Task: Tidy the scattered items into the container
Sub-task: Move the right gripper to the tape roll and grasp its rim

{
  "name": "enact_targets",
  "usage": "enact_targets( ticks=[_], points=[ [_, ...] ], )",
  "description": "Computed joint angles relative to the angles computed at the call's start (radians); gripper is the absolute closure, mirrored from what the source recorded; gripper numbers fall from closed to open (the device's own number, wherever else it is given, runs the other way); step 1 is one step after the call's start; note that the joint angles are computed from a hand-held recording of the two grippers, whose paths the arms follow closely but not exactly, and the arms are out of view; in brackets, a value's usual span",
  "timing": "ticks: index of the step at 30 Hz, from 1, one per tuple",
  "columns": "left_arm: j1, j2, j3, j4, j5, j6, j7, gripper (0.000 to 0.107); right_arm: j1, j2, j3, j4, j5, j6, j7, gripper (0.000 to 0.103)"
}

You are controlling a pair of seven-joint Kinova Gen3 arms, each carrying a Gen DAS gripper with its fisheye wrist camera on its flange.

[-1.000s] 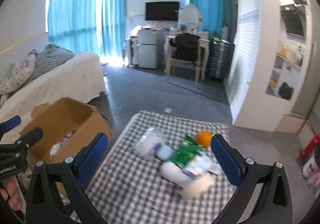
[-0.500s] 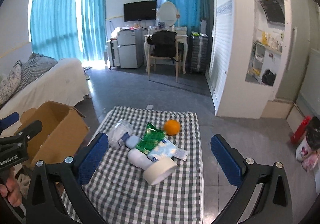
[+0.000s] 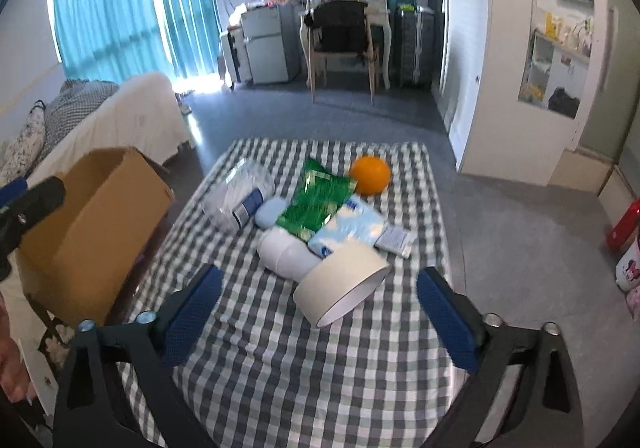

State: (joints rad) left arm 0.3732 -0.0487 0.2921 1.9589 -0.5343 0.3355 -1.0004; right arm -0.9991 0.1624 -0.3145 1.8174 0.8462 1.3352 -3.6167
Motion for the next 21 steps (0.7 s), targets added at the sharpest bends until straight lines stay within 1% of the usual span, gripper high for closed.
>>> enact_targets(
  ticks=[2, 3, 4, 5, 7, 9, 10, 11, 12, 13, 15, 17, 18, 19, 21],
  points=[
    [0.002, 0.023, 0.002, -0.009, -0.015, 0.005, 0.012, 0.004, 0.028, 0.000, 0.011, 0.019, -0.020, -0.058, 0.007, 0.030],
    [0.008, 0.035, -0.003, -0.014, -0.020, 0.007, 0.014, 0.004, 0.042, 0.002, 0.017, 0.029, -0.029, -0.086, 0.012, 0.033],
    [0.016, 0.047, -0.010, -0.020, -0.022, 0.010, 0.015, 0.004, 0.056, 0.003, 0.023, 0.041, -0.037, -0.119, 0.013, 0.036],
    [0.026, 0.060, -0.018, -0.024, -0.026, 0.013, 0.016, 0.004, 0.067, 0.004, 0.029, 0.053, -0.039, -0.146, 0.009, 0.036],
    [0.047, 0.081, -0.038, -0.032, -0.035, 0.015, 0.021, 0.004, 0.077, 0.014, 0.036, 0.063, -0.036, -0.174, 0.005, 0.036],
    [0.071, 0.097, -0.057, -0.040, -0.045, 0.022, 0.028, 0.004, 0.085, 0.022, 0.044, 0.073, -0.033, -0.203, 0.007, 0.040],
    [0.081, 0.104, -0.066, -0.044, -0.047, 0.025, 0.028, 0.004, 0.089, 0.024, 0.047, 0.075, -0.034, -0.216, 0.009, 0.046],
    [0.091, 0.109, -0.074, -0.047, -0.052, 0.026, 0.031, 0.004, 0.093, 0.026, 0.050, 0.076, -0.036, -0.227, 0.018, 0.055],
    [0.101, 0.114, -0.083, -0.047, -0.059, 0.027, 0.038, 0.004, 0.096, 0.028, 0.052, 0.078, -0.038, -0.237, 0.026, 0.061],
    [0.108, 0.116, -0.089, -0.047, -0.057, 0.027, 0.037, 0.004, 0.098, 0.027, 0.055, 0.083, -0.035, -0.249, 0.030, 0.066],
    [0.117, 0.121, -0.097, -0.050, -0.044, 0.027, 0.024, 0.004, 0.097, 0.024, 0.056, 0.085, -0.034, -0.254, 0.040, 0.069],
    [0.127, 0.127, -0.105, -0.057, -0.046, 0.032, 0.022, 0.004, 0.094, 0.021, 0.055, 0.085, -0.034, -0.250, 0.049, 0.084],
    [0.132, 0.129, -0.108, -0.058, -0.046, 0.032, 0.023, 0.004, 0.091, 0.016, 0.053, 0.090, -0.033, -0.250, 0.047, 0.088],
    [0.135, 0.130, -0.110, -0.059, -0.040, 0.031, 0.019, 0.004, 0.089, 0.012, 0.052, 0.094, -0.031, -0.249, 0.045, 0.098],
    [0.135, 0.130, -0.111, -0.059, -0.020, 0.025, 0.001, 0.004, 0.086, -0.001, 0.047, 0.106, -0.026, -0.248, 0.036, 0.099]
  ],
)
